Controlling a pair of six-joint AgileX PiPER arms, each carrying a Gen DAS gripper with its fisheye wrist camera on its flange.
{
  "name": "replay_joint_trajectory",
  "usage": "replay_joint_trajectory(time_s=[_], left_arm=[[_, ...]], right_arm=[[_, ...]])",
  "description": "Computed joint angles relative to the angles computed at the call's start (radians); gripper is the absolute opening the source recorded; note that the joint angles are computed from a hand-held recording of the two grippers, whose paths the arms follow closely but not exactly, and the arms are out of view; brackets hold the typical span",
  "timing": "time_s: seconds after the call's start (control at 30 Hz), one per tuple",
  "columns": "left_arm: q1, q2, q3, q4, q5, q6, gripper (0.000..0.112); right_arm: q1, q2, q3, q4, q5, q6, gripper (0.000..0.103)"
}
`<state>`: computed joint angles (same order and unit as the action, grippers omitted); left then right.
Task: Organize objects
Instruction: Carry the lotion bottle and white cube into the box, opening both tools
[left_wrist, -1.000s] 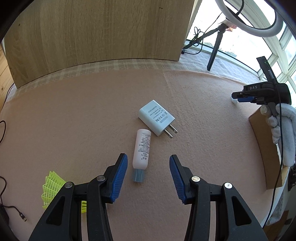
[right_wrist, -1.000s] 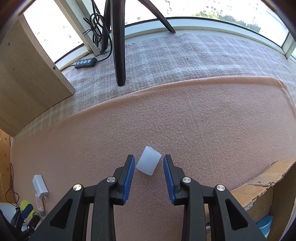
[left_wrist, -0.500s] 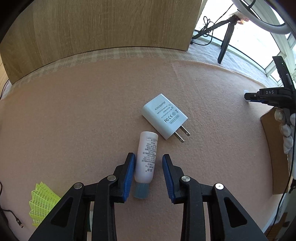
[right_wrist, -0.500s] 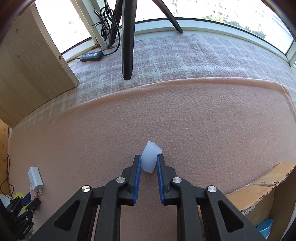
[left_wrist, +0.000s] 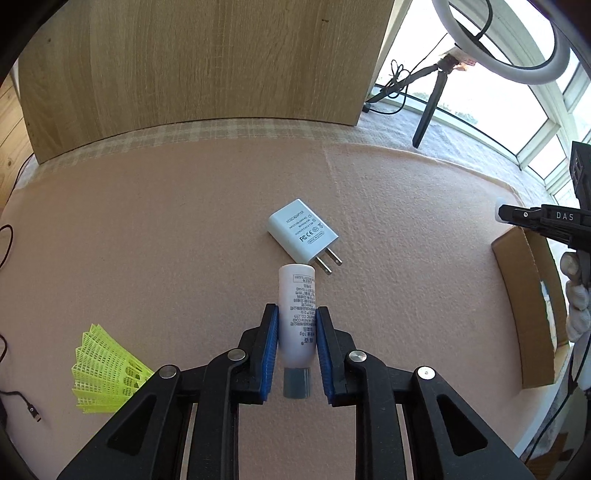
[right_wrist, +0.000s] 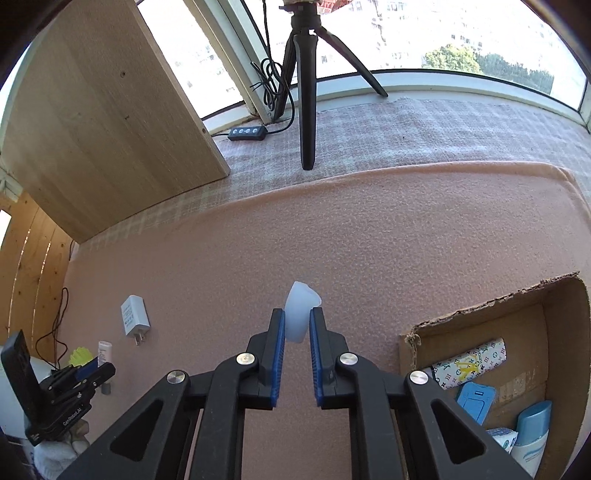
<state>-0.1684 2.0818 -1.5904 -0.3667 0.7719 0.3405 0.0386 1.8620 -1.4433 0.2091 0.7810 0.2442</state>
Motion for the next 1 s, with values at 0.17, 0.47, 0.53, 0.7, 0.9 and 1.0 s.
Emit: replay_joint_trajectory(time_s=[0.17, 0.47, 0.53, 0.7, 0.9, 1.0], left_arm=[[-0.033, -0.095, 0.049, -0.040, -0.012, 0.022, 0.021], [-0.189, -0.161, 0.040, -0.063, -0.024, -0.030, 0.021], [-0.241, -0.153, 0.015, -0.056, -0.020, -0.056, 0.021], [-0.379, -0.074, -0.118, -0.017, 0.002, -0.140, 0.021], [-0.524, 0.061, -0.348, 0.047, 0.073, -0.249, 0.021], [-0.580, 0.166, -0.525, 0.077, 0.142, -0.296, 0.021]], right_arm=[[-0.010, -0.255, 0.226, 0.038, -0.068, -0.049, 0.012], [-0.091, -0.697, 0.523, -0.098, -0.031, -0.006, 0.012], [-0.117, -0.772, 0.562, -0.134, -0.001, 0.001, 0.012], [-0.227, -0.903, 0.647, -0.082, 0.057, -0.099, 0.012], [-0.391, -0.982, 0.734, 0.054, 0.099, -0.294, 0.012], [-0.443, -0.994, 0.765, 0.094, 0.108, -0.366, 0.012]])
